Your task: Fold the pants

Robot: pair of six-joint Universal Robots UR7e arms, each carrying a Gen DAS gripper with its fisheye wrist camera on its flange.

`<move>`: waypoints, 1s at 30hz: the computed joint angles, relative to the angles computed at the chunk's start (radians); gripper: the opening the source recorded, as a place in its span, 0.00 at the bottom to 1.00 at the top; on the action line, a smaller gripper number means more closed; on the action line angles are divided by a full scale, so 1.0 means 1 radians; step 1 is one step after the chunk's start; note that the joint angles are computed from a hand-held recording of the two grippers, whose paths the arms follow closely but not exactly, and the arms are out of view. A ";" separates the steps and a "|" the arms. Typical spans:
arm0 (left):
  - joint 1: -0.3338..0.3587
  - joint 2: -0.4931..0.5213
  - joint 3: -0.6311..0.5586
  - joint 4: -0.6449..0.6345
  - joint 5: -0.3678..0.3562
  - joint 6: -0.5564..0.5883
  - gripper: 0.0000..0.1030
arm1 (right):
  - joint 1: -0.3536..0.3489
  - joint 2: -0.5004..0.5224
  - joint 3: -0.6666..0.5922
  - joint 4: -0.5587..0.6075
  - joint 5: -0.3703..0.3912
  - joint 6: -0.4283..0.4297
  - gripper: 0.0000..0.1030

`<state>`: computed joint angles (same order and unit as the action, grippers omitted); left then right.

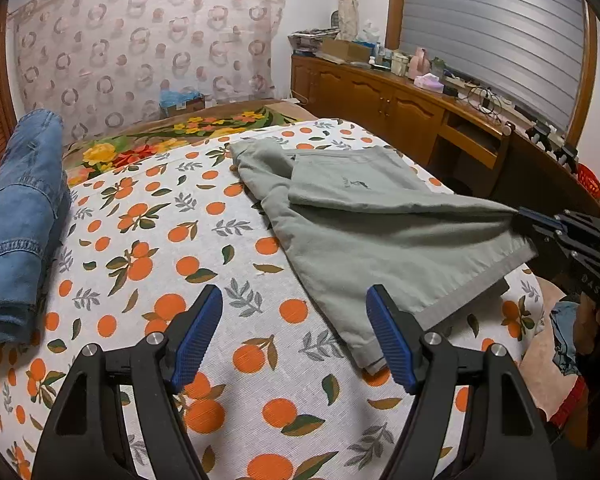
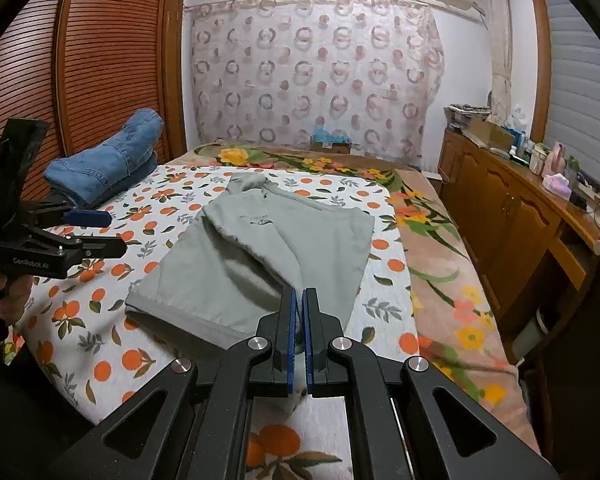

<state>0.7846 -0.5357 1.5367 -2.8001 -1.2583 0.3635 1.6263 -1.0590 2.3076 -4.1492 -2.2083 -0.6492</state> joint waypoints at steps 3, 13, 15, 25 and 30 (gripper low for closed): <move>-0.002 0.002 0.001 0.000 -0.003 0.004 0.73 | -0.002 0.000 -0.002 0.031 -0.009 0.024 0.03; 0.000 0.020 -0.026 0.025 -0.007 0.014 0.73 | -0.038 -0.040 0.002 0.154 -0.007 0.114 0.03; 0.002 0.036 -0.058 0.046 -0.012 0.022 0.73 | -0.041 -0.048 0.003 0.163 -0.008 0.114 0.03; 0.002 0.109 -0.179 0.068 -0.024 0.110 0.73 | -0.054 -0.086 0.013 0.082 0.019 0.089 0.26; 0.007 0.130 -0.225 0.086 -0.013 0.115 0.73 | -0.042 -0.107 -0.042 0.174 0.032 0.090 0.27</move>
<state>0.7912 -0.4053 1.3114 -2.7137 -1.2709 0.4790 1.5841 -1.1659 2.2655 -3.9747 -2.1764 -0.5590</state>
